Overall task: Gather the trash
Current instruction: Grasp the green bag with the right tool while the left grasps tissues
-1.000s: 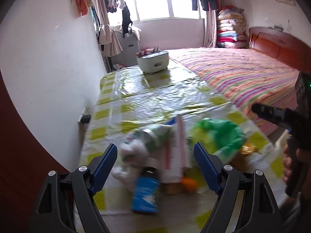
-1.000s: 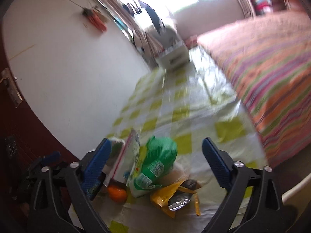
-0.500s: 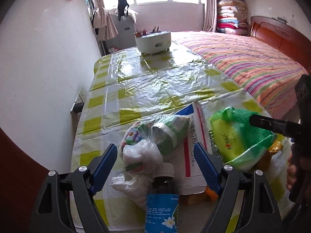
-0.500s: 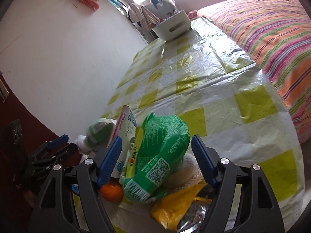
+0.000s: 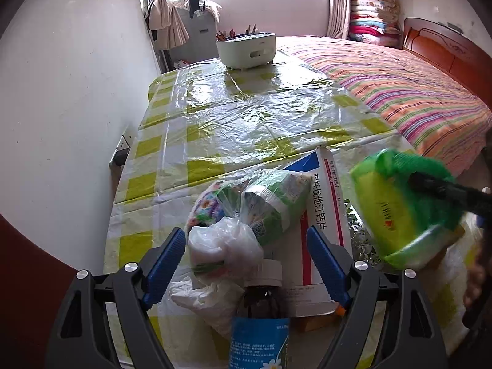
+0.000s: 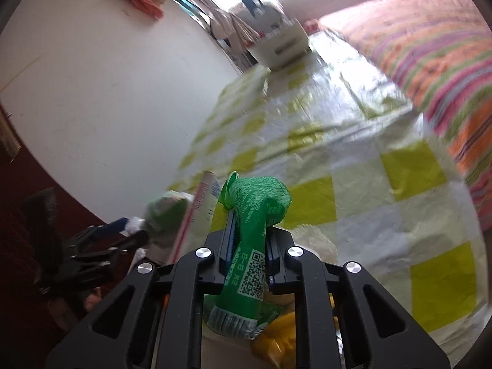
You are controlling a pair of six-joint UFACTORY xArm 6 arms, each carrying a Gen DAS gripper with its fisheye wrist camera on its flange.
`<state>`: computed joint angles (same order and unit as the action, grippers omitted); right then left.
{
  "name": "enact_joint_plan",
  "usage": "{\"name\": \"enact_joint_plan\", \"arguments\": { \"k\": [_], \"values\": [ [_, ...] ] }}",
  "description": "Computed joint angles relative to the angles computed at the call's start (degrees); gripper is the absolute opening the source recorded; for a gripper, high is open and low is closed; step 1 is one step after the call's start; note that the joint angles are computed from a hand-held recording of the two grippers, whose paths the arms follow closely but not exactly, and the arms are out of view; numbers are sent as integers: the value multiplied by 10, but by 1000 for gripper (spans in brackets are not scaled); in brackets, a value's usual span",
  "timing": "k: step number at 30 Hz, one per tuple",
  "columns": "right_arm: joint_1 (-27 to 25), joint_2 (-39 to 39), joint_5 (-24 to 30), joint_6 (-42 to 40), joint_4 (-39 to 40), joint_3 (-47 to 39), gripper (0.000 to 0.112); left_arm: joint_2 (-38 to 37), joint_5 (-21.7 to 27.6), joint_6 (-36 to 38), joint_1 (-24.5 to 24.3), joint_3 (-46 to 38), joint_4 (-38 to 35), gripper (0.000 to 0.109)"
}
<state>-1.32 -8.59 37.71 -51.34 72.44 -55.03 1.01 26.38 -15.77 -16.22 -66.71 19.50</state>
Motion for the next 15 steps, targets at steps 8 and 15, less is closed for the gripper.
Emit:
{"name": "enact_joint_plan", "arguments": {
  "k": [8, 15],
  "values": [
    [-17, -77, 35, -53, 68, 47, 15, 20, 1, -49, 5, -17, 10, 79],
    [-30, -105, 50, -72, 91, 65, 15, 42, 4, -38, 16, -34, -74, 63]
  ]
}}
